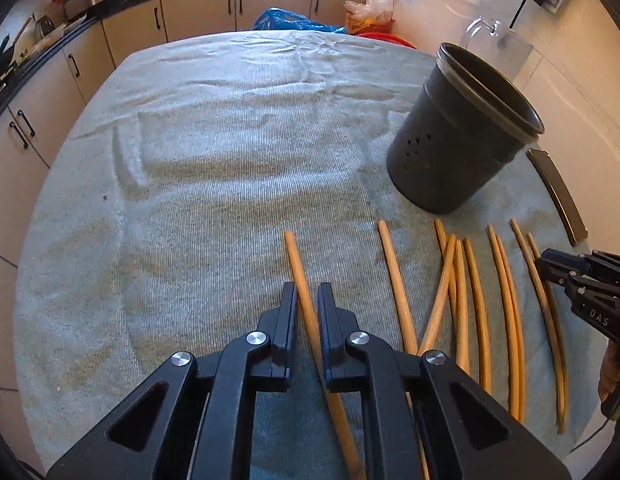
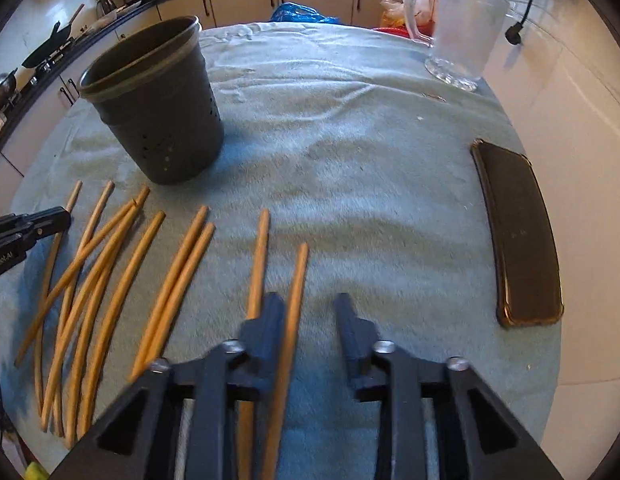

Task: Organize utensils
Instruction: 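Close the left gripper on a wooden chopstick while the right gripper grasps another, then lift both chopsticks upright and carry them above the black utensil holder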

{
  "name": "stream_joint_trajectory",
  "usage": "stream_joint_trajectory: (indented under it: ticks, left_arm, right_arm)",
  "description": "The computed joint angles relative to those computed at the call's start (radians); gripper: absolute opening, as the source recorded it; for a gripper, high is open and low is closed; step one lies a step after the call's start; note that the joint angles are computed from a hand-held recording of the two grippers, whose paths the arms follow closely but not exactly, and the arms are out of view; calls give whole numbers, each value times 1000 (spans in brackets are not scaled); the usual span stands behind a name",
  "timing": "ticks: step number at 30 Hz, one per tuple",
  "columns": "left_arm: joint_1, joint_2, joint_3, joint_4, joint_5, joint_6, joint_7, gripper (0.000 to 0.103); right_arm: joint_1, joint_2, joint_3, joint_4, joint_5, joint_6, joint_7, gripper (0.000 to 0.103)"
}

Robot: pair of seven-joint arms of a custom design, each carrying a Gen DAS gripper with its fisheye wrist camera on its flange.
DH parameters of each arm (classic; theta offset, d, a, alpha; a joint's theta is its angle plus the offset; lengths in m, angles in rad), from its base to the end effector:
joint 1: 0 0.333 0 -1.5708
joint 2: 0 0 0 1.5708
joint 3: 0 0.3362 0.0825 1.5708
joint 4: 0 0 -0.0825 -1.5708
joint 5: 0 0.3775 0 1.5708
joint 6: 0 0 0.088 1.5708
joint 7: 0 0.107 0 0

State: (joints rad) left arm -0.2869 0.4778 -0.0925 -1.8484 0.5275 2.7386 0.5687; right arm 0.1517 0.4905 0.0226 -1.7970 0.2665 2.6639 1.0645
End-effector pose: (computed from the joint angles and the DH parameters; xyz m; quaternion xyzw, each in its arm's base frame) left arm 0.6263 -0.2634 0.3303 -0.7508 0.6151 -0.1891 0.1488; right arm 0.6816 0.1104 0.3370 -0.8323 0.5153 -0.1001 0.1783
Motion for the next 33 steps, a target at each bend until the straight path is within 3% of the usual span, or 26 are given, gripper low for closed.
stream_joint_trajectory:
  ticks: [1,3,6,11,18,26,33]
  left_arm:
    - [-5,3,6,4,3,-3,-10,8]
    - [-6,1,6,2,1,-3,-21,7]
    - [-38,-42,39,-39,55,11,-92,6]
    - [-86,-152,78,-113,243,-3,-261,6]
    - [-103,-306,46,-205,523,-52,-497,6]
    - [-64,-407,-67,-257,662,-147,-620,6]
    - [-47,-437,-143,-258,703,-231,-644,6]
  right_arm:
    - [3,3,0,2,1,7,4,9]
    - [10,-1,-2,-13,-2,35,10,7]
    - [-31,-21,40,-47,64,68,-37,6]
    - [-128,-115,139,-141,284,159,-208,6]
    - [-206,-259,219,-244,674,204,-521,7]
    - [-166,-433,187,-355,1021,195,-814,7]
    - [-84,-535,106,-414,1167,168,-963,7]
